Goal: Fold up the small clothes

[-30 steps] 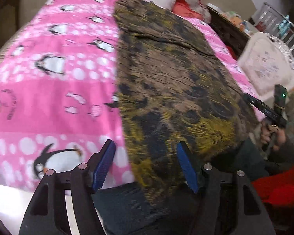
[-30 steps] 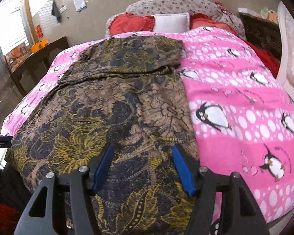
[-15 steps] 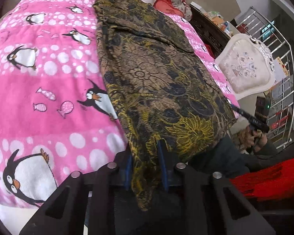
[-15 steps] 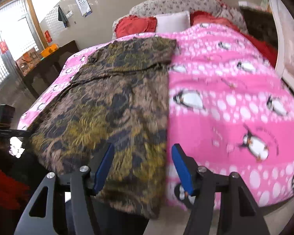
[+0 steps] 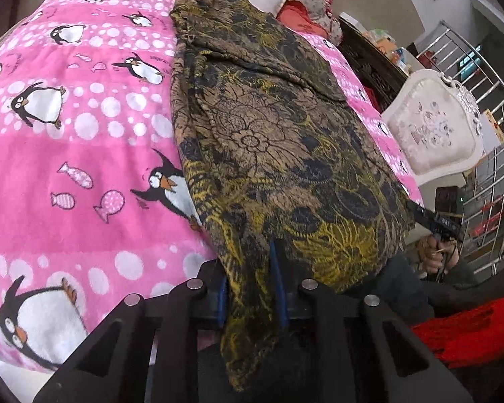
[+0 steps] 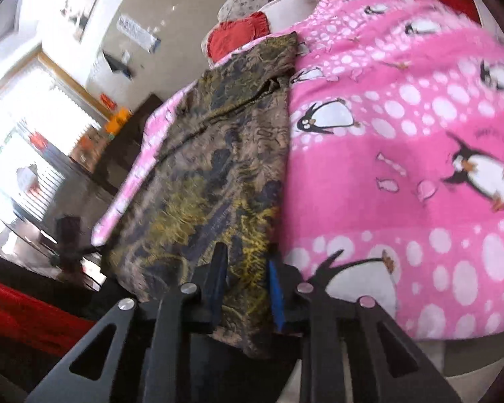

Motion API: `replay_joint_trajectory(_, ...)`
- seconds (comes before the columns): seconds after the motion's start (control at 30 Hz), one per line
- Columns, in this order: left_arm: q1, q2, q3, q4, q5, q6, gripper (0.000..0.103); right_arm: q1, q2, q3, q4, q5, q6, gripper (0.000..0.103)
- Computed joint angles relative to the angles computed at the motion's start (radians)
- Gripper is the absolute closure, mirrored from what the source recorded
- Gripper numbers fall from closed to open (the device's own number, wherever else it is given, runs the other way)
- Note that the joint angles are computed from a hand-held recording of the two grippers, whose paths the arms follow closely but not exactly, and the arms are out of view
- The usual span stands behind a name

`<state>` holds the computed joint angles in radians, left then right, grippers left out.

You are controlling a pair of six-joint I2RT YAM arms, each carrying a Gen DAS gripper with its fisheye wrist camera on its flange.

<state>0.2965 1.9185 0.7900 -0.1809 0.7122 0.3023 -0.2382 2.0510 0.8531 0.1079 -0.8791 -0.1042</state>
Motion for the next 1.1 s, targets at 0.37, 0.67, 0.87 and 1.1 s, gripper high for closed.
replay_joint_trajectory(0.37,0.103,-0.233,-0.119,0.07,0.089,-0.076,0.103,-0.005,-0.217,-0.132,0.158,-0.074,0.098,0.099)
replay_joint_trajectory(0.67,0.341,-0.463,0.004,-0.59,0.383,0.406,0.103,-0.134,-0.554,-0.23,0.147,-0.336,0.169,0.1)
replay_joint_trajectory(0.87,0.168,-0.444,0.036,-0.3,0.299,0.109,0.103,-0.189,-0.534,-0.196,0.176,-0.359,0.22,0.099)
replay_joint_trajectory(1.1,-0.023,-0.082,0.348,-0.045,0.021,-0.153,0.103,-0.001,-0.189,0.142,0.238,-0.037,0.384,0.099)
